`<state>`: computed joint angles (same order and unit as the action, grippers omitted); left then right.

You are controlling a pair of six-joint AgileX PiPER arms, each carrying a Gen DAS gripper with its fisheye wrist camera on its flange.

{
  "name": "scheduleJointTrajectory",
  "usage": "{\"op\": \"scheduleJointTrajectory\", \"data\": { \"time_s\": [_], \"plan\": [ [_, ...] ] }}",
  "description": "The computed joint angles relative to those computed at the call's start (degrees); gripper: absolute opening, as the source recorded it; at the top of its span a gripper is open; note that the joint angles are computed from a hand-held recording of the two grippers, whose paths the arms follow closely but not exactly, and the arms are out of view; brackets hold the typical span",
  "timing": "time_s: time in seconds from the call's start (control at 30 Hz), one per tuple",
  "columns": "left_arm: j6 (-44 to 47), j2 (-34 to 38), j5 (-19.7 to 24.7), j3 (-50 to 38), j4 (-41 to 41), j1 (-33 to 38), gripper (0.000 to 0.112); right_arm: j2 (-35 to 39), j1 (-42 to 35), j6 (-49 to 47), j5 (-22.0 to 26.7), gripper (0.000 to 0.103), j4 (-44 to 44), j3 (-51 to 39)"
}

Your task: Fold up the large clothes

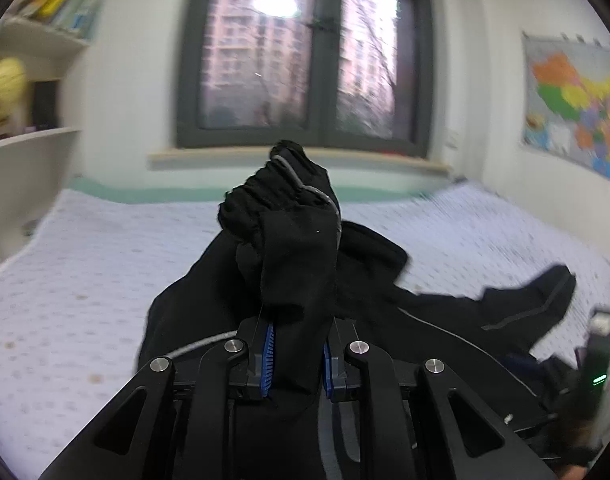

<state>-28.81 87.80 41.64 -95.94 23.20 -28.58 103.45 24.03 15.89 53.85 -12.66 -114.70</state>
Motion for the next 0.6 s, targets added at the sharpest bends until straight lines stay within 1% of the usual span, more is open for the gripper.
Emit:
{"op": "scheduleJointTrajectory", "data": {
  "time_s": [0.03,0.1,0.13,0.2,0.27,0.3,0.33,0.37,0.4,0.43,0.47,0.5,0.53,0.6],
  "plan": [
    [-1.7,2.7,0.4,-1.3,0.5,-2.5,0.018,-1.9,-2.0,-1.4,0.0,0.097,1.8,2.0],
    [-1.4,9.2,0.0,-4.8,-3.0,-4.6,0.018,-4.6,-6.1,-3.8,0.0,0.097,4.6,5.2],
    [-2.5,12.4,0.5,-6.9,-2.7,-6.4,0.018,-5.4,-7.8,-5.0,-0.1,0.097,5.7,6.4],
    [-2.6,20.9,3.5,-12.8,-4.1,-9.1,0.018,-6.2,-11.1,-8.1,0.7,0.097,8.4,8.1],
    [0.8,28.9,7.2,-19.8,-9.4,-9.0,0.018,-5.8,-14.6,-11.9,1.9,0.097,11.4,9.0],
    [3.6,32.6,10.2,-23.8,-13.5,-8.7,0.018,-5.5,-15.5,-12.7,2.2,0.097,11.9,9.4],
    [6.2,35.3,12.1,-25.6,-17.4,-8.0,0.019,-5.4,-16.5,-13.6,2.6,0.097,12.6,9.9],
    [7.5,36.5,12.2,-25.1,-19.0,-7.7,0.023,-4.8,-17.7,-14.5,3.3,0.097,13.7,9.9],
    [6.9,35.6,11.6,-22.2,-18.4,-8.4,0.024,-3.6,-19.1,-15.9,4.8,0.097,16.0,9.1],
    [7.4,35.1,10.8,-21.5,-18.5,-8.3,0.028,-3.3,-20.5,-17.6,5.5,0.097,18.2,9.3],
    [9.5,33.7,9.7,-19.5,-20.9,-7.5,0.041,-2.2,-21.7,-18.9,7.0,0.097,20.5,8.0],
    [12.2,32.2,9.2,-18.5,-25.6,-6.5,0.047,-0.9,-22.6,-20.0,8.5,0.097,22.7,6.6],
    [15.7,29.7,7.7,-16.0,-31.3,-5.3,0.052,0.3,-23.4,-21.0,10.2,0.097,24.9,4.9],
    [21.8,23.5,2.7,-9.1,-39.9,-3.4,0.054,3.1,-25.0,-22.8,13.6,0.097,29.6,0.8]
  ]
}}
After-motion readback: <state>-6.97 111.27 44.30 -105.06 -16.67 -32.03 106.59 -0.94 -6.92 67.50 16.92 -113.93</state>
